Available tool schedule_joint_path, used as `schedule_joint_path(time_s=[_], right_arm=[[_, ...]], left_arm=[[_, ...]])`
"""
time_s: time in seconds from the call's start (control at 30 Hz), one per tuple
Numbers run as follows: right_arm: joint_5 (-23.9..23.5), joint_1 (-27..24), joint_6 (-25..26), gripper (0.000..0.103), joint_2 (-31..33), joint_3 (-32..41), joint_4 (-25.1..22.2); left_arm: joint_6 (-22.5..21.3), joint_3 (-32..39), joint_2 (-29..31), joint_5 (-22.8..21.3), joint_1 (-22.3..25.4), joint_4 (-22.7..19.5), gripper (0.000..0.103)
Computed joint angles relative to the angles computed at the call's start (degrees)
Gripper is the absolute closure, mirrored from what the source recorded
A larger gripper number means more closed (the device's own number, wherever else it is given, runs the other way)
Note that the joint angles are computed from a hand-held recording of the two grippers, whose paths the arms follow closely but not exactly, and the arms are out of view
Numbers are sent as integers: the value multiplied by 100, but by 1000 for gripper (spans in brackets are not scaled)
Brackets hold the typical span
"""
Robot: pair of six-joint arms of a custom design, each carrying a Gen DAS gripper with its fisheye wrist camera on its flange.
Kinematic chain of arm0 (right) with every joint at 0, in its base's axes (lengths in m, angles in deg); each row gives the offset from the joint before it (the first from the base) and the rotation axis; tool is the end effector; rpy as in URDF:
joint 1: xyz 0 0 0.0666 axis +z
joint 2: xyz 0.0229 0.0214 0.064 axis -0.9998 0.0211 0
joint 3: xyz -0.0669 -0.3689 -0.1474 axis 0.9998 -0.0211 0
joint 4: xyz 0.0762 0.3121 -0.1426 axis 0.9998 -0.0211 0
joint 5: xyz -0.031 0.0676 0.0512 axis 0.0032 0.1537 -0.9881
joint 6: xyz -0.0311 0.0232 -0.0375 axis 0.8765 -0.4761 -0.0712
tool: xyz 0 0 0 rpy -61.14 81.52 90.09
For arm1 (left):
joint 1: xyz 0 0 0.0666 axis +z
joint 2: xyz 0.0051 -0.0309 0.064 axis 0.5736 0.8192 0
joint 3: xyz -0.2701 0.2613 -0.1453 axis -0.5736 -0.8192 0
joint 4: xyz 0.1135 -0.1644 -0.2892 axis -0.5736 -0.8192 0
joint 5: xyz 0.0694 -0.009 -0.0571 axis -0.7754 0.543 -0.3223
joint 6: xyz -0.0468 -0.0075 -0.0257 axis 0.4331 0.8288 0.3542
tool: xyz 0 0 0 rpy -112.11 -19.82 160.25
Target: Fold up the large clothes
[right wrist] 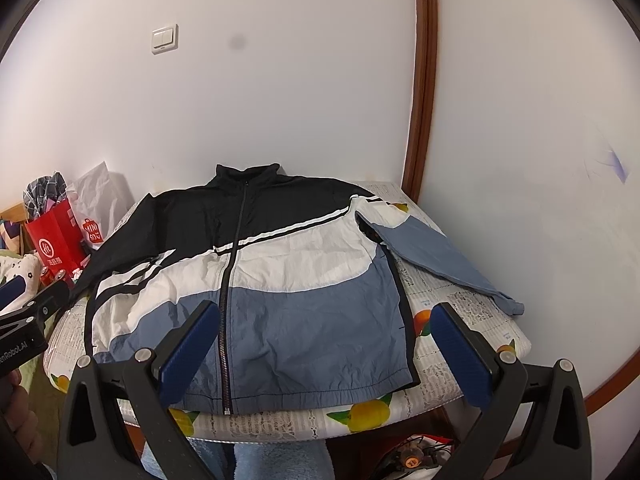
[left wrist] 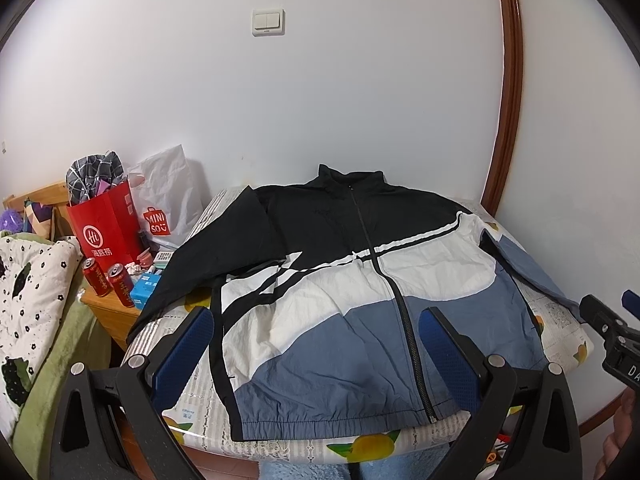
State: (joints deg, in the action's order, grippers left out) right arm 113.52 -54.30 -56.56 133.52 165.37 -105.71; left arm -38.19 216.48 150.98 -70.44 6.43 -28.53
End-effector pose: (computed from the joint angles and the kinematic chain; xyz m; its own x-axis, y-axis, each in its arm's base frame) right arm 0.4711 0.2894 0.4575 -0.4782 0.3103 -0.8216 0.5802 0.8139 -0.0303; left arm 0.6217 -0.3372 0.4264 -0.5184 0.2183 -0.8268 0.4188 0.9078 -0.0229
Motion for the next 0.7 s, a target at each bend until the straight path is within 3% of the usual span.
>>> schedule_joint_path(time_s=[0.7], right_arm=[[-25,7,-76,0,22,10,-28]], left_arm=[[1,-279,-106,-173,-16,253,0]])
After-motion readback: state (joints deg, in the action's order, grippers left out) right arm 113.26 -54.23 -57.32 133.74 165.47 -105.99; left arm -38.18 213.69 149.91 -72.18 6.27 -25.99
